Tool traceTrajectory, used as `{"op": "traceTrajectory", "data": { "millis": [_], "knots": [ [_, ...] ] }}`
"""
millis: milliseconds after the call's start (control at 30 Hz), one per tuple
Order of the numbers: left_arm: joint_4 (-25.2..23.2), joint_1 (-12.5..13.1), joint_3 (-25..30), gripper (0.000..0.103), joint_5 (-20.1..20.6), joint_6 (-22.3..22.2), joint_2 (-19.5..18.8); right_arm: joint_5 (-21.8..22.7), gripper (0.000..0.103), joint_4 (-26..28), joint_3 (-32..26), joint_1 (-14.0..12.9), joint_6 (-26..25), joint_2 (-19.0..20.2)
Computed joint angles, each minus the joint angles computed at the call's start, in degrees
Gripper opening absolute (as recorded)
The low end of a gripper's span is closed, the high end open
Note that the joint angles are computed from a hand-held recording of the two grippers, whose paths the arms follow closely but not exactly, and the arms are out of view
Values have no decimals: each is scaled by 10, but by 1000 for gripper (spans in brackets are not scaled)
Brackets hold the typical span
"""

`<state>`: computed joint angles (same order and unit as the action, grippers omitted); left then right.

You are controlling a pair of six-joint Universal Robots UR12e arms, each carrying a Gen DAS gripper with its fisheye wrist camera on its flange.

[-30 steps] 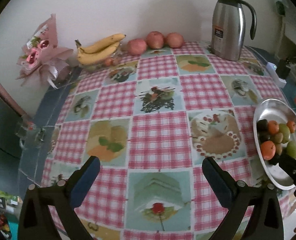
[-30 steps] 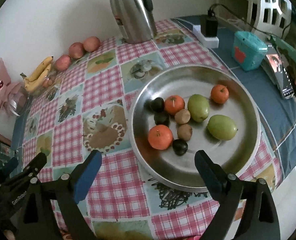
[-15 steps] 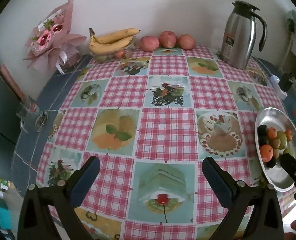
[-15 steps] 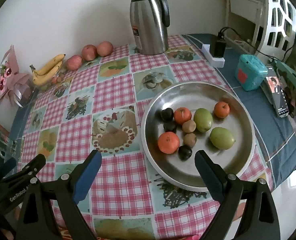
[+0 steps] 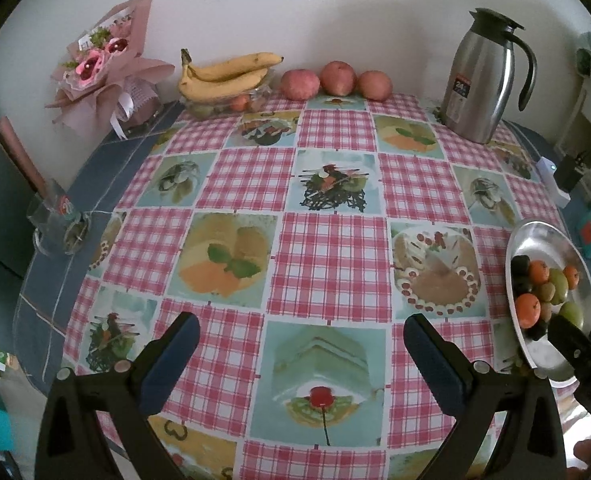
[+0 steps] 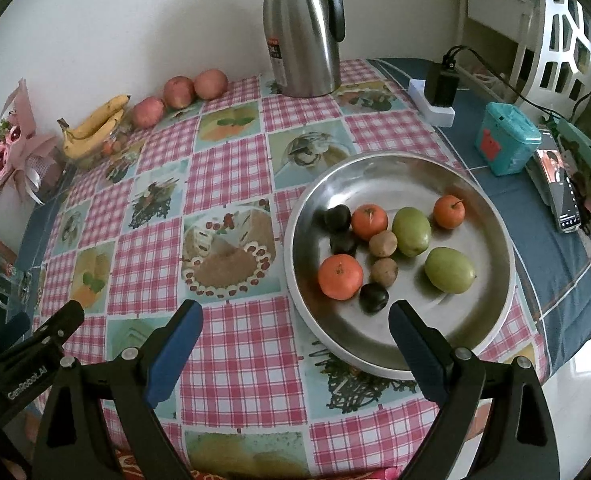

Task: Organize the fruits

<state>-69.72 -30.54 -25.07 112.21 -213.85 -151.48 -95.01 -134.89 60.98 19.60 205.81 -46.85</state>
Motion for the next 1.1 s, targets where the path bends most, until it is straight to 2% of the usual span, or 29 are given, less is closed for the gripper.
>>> {"op": "traceTrajectory", "data": {
  "millis": [533,1100],
  "knots": [
    [-15,1,11,103,-7,-1,-6,5,94,2,2,-2,9,-2],
    [-10,1,5,103,-6,-2,-3,5,94,3,1,-2,13,-1]
  ]
}}
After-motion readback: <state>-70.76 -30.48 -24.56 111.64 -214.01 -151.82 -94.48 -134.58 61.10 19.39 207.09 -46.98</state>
